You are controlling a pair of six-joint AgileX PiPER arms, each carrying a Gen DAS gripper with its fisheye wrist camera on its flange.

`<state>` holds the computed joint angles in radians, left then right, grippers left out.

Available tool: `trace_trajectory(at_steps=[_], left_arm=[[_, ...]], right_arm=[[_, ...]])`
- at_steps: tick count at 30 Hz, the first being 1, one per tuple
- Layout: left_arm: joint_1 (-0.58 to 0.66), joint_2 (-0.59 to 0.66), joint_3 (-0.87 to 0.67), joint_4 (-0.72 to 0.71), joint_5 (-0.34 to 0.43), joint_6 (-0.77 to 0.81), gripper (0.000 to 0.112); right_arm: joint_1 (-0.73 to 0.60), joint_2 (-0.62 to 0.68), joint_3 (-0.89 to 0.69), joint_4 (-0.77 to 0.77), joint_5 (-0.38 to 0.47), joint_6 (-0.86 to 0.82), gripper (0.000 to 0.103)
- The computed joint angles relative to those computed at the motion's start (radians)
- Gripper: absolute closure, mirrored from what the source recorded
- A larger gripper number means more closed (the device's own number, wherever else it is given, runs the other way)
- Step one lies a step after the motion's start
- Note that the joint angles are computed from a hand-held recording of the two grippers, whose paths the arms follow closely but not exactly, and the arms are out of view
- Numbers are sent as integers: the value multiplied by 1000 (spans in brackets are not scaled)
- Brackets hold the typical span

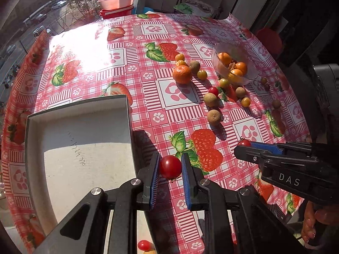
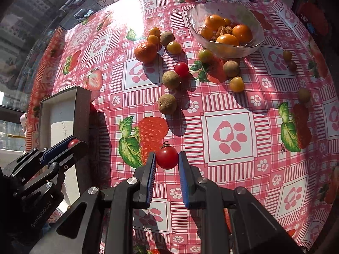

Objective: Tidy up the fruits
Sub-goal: 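Carry both red cherry tomatoes over the white tray with both tools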

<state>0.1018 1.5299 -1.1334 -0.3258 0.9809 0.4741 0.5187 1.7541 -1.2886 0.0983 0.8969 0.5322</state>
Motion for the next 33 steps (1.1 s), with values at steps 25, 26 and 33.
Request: trace_trajectory(at_steps=[25,26,33], left_arm=[[435,10,7,-27,42,243,91],[439,19,10,-18,31,248,91],[433,90,23,50,-52,240,91]], right_arm=[[276,326,-586,-47,226,50,80],[282,344,-610,-43,236,47,80],[314,466,-747,-13,294,26,81]])
